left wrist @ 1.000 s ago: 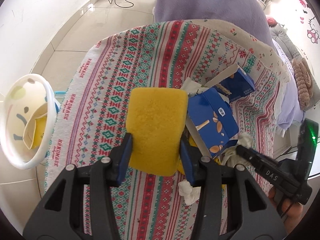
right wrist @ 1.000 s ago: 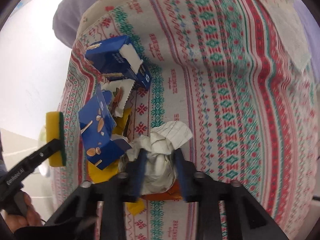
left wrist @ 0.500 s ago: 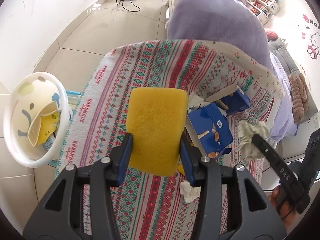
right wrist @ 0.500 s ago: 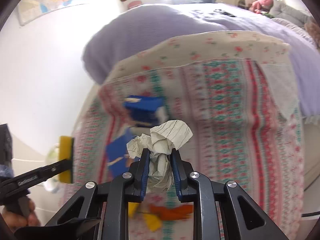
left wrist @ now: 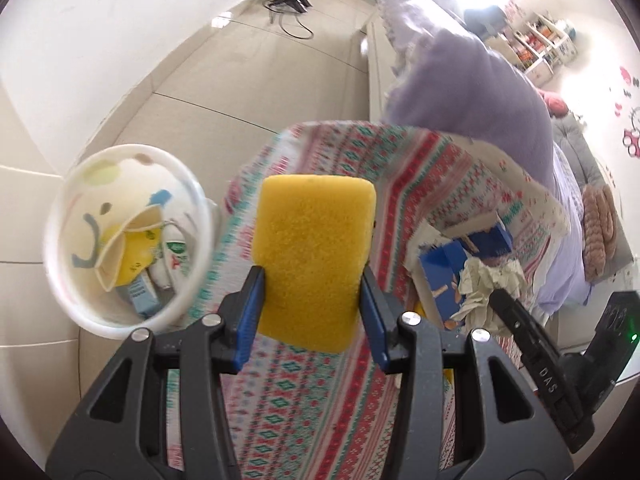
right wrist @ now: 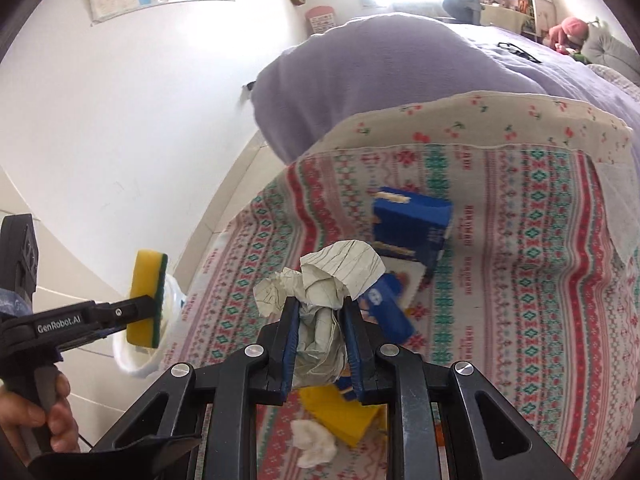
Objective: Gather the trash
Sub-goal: 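Carry the sponge and tissue over the bin and release both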
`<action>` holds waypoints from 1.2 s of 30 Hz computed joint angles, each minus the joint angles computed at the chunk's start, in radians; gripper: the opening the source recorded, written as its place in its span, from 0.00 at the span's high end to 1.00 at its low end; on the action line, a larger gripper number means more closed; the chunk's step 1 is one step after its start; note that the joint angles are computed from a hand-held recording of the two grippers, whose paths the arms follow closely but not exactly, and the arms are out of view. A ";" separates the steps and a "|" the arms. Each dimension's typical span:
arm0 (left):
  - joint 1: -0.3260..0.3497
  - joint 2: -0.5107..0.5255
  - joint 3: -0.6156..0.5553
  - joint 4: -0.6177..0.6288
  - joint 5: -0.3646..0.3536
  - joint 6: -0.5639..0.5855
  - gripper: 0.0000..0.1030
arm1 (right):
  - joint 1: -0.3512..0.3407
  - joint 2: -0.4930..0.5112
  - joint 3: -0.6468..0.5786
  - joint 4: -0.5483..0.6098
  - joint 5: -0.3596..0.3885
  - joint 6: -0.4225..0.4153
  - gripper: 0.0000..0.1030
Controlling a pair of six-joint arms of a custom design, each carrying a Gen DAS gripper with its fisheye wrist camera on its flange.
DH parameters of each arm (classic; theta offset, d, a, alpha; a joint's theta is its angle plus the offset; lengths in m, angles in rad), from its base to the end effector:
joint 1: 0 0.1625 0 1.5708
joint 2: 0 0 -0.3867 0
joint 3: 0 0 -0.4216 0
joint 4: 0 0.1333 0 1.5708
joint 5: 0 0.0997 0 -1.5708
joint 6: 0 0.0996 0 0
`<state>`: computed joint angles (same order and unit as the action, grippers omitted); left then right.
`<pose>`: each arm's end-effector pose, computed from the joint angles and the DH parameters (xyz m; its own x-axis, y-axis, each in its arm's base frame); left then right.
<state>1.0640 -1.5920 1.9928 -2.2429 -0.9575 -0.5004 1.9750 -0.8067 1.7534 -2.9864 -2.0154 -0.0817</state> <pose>-0.0750 -0.5278 0.3329 -0.9173 -0.1742 -0.3580 0.0313 0.8648 -0.5012 0.3362 -0.5561 0.0644 -0.8748 -0.2427 0.4193 -0.4236 0.8031 -0.4191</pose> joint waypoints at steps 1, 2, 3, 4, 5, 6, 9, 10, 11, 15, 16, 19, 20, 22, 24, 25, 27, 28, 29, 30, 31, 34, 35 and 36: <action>0.006 -0.007 -0.001 0.003 0.004 -0.003 0.53 | 0.002 0.010 -0.008 0.001 0.006 0.001 0.78; 0.014 -0.017 -0.002 0.008 0.010 -0.008 0.53 | -0.001 0.022 -0.016 -0.001 0.014 -0.003 0.78; 0.025 -0.029 -0.003 0.014 0.012 -0.015 0.53 | 0.003 0.034 -0.026 0.003 0.020 -0.002 0.78; 0.034 -0.039 -0.003 0.015 0.011 -0.019 0.53 | 0.005 0.048 -0.038 0.006 0.021 -0.004 0.78; 0.045 -0.050 -0.004 0.017 0.012 -0.023 0.53 | 0.007 0.062 -0.051 0.010 0.021 -0.006 0.78; 0.056 -0.062 -0.004 0.020 0.014 -0.027 0.53 | 0.007 0.073 -0.058 0.014 0.027 -0.009 0.78; 0.085 -0.090 -0.008 0.037 0.028 -0.040 0.53 | 0.024 0.103 -0.081 0.022 -0.002 0.015 0.78; 0.090 -0.096 -0.008 0.041 0.031 -0.041 0.53 | 0.026 0.116 -0.093 0.029 0.003 0.017 0.78; 0.098 -0.102 -0.009 0.047 0.036 -0.042 0.53 | 0.027 0.130 -0.104 0.035 0.011 0.018 0.78; 0.116 -0.102 -0.017 0.082 0.080 -0.040 0.53 | 0.044 0.151 -0.106 0.047 0.033 0.040 0.78; 0.120 -0.099 -0.019 0.089 0.086 -0.040 0.53 | 0.047 0.163 -0.117 0.051 0.038 0.042 0.78; 0.141 -0.089 -0.030 0.108 0.086 -0.043 0.53 | 0.064 0.219 -0.163 0.061 0.052 0.042 0.78; 0.146 -0.085 -0.032 0.112 0.084 -0.045 0.53 | 0.071 0.228 -0.168 0.063 0.056 0.043 0.78; 0.154 -0.081 -0.038 0.120 0.078 -0.044 0.53 | 0.086 0.262 -0.199 0.072 0.066 0.036 0.78; 0.154 -0.076 -0.042 0.122 0.079 -0.036 0.53 | 0.097 0.291 -0.225 0.087 0.077 0.029 0.77; 0.154 -0.078 -0.042 0.123 0.078 -0.034 0.53 | 0.098 0.301 -0.239 0.111 0.104 0.046 0.77; 0.154 -0.081 -0.043 0.118 0.075 -0.028 0.53 | 0.095 0.323 -0.270 0.155 0.163 0.081 0.77; 0.155 -0.083 -0.043 0.116 0.078 -0.025 0.53 | 0.099 0.336 -0.284 0.159 0.163 0.079 0.77; 0.156 -0.084 -0.042 0.115 0.086 -0.026 0.53 | 0.106 0.355 -0.303 0.157 0.156 0.065 0.77; 0.158 -0.084 -0.043 0.118 0.092 -0.030 0.53 | 0.110 0.365 -0.312 0.158 0.152 0.062 0.77; 0.163 -0.084 -0.044 0.118 0.091 -0.032 0.53 | 0.113 0.380 -0.328 0.162 0.151 0.057 0.77; 0.174 -0.085 -0.047 0.122 0.081 -0.034 0.53 | 0.113 0.414 -0.365 0.191 0.164 0.058 0.77; 0.177 -0.085 -0.048 0.122 0.079 -0.036 0.53 | 0.113 0.422 -0.371 0.193 0.165 0.056 0.77; 0.179 -0.085 -0.048 0.121 0.075 -0.039 0.53 | 0.114 0.436 -0.382 0.191 0.165 0.048 0.77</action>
